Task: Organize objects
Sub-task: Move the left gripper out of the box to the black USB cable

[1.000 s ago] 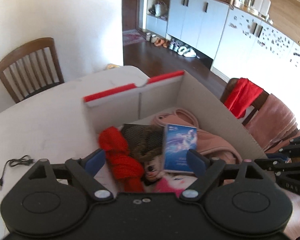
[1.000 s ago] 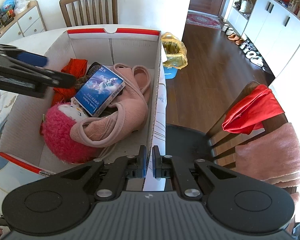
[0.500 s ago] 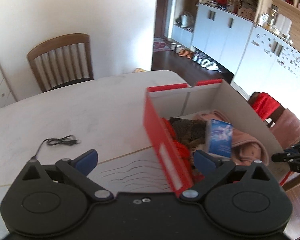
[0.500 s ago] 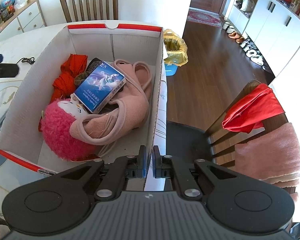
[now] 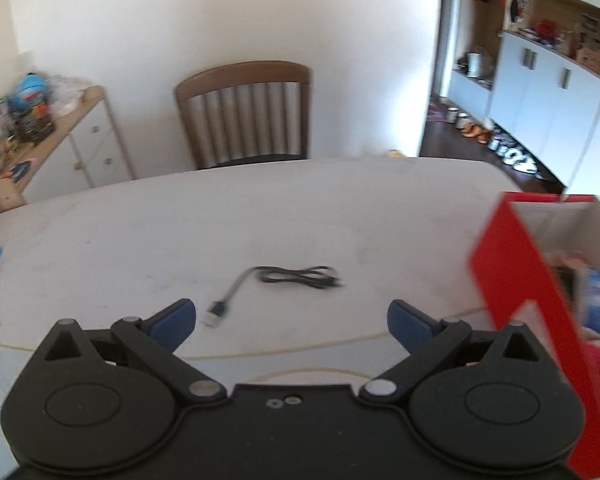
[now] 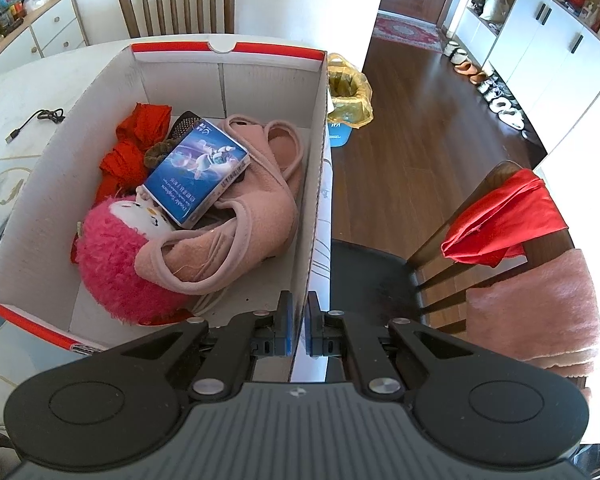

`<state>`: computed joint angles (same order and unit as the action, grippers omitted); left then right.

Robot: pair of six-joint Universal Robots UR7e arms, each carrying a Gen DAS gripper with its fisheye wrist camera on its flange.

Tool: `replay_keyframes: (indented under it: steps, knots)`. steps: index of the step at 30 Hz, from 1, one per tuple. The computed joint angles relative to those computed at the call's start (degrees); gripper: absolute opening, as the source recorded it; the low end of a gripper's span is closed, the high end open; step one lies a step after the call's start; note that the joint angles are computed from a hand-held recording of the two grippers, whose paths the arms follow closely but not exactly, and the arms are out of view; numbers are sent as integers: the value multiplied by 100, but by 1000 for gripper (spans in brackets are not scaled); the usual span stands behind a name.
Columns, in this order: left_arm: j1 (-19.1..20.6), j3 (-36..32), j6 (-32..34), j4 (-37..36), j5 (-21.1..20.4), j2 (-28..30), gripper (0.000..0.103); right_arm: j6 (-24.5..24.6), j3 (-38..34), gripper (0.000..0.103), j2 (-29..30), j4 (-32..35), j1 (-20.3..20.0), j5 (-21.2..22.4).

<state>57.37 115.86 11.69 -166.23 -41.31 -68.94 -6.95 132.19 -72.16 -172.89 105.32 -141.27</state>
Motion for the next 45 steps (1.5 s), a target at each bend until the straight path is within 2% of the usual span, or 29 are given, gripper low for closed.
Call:
replay_keyframes:
  steps: [5, 11, 23, 30, 33, 35, 38, 40, 42, 45]
  knots:
    - [285, -274, 384, -420, 38, 372, 101, 87, -64, 5, 20, 109, -6, -24]
    - [490, -387, 653, -713, -121, 634, 101, 231, -131, 5, 23, 267, 20, -75]
    - [784, -916, 1195, -736, -380, 1141, 101, 410, -220, 4, -6, 508, 56, -91]
    - [952, -1302, 1228, -445, -425, 1447, 101, 493, -265, 4, 3, 626, 53, -107]
    - [1010, -1445, 1141, -228, -608, 1536, 101, 559, -290, 4, -9, 710, 49, -100]
    - [1005, -1476, 1389, -254, -647, 1600, 100, 593, -303, 4, -9, 752, 46, -98]
    - [1024, -1481, 1967, -121, -915, 1551, 100, 642, -325, 4, -6, 814, 37, -94]
    - [1074, -1583, 2118, 373, -1114, 1478, 99, 657, -339, 4, 4, 847, 34, -98]
    - [1111, -1662, 2236, 613, -1140, 1466, 99, 675, -356, 4, 7, 888, 27, -93]
    - [1173, -1825, 1889, 999, -1247, 1445, 96, 715, -377, 4, 16, 932, 9, -82]
